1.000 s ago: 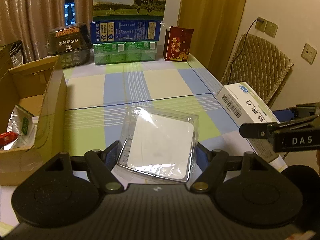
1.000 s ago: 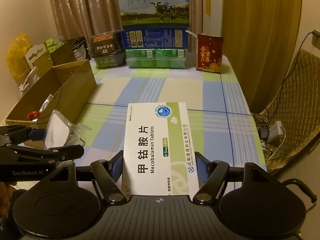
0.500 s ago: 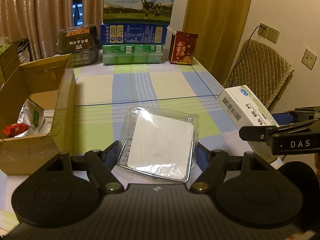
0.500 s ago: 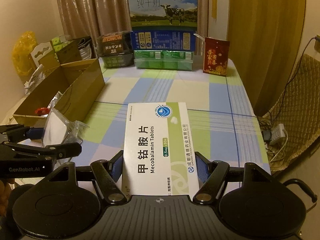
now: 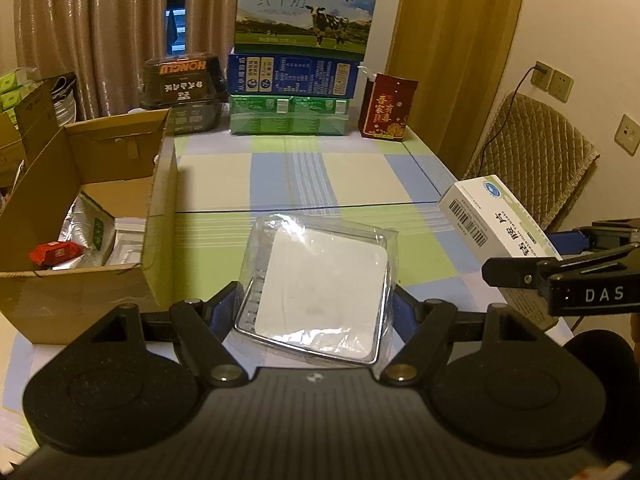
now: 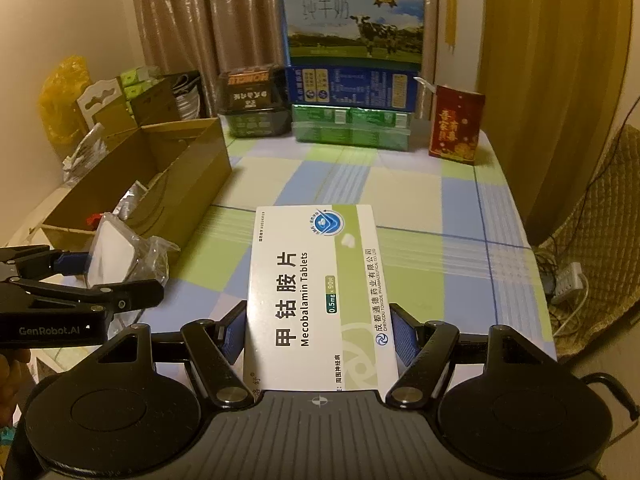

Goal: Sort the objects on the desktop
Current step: 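Lift and carry the wrapped packet and Mecobalamin box toward the cardboard box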

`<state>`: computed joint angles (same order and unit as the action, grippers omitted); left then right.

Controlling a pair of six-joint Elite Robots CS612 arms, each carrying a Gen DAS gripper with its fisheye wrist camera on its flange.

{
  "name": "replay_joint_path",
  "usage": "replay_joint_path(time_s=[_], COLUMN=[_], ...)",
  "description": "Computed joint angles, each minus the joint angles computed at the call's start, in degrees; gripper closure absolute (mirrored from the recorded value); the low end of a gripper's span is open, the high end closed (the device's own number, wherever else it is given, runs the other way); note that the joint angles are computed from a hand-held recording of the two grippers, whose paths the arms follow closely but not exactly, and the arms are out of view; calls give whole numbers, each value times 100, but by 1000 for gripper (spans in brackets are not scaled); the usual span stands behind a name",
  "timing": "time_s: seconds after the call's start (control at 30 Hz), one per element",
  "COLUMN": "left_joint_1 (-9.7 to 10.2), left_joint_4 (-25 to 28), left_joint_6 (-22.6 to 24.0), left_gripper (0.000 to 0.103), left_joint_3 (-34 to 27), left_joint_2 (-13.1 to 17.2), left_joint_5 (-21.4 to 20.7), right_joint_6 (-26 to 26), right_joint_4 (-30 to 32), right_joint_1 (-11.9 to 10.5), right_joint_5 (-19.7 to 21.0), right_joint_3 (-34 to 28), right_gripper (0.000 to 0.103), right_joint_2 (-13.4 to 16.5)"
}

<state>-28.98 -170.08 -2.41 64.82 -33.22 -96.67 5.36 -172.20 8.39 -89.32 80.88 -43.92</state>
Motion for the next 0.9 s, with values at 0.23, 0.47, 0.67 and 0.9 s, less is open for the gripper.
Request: replay_joint_path(time_s=[0.23, 0.47, 0.67, 0.9], left_joint_1=[61, 130, 199, 305], left_joint_4=[-84, -128, -173, -182], left_joint_6=[-79, -113, -168, -239], left_gripper=[31, 31, 31, 31], left_joint_3=[46, 69, 105, 93], left_joint_2=[-44, -71, -93, -95], left_joint_5=[104, 214, 314, 404], right_joint_6=[-108, -220, -315, -432], right_joint_4=[72, 150, 258, 434], right_joint_1=[66, 137, 215, 305], right_joint_5=[33, 110, 204, 315], right_joint_3=[-144, -347, -588, -914], right_gripper=[35, 35, 35, 35], right_joint_2=[66, 165, 283, 456])
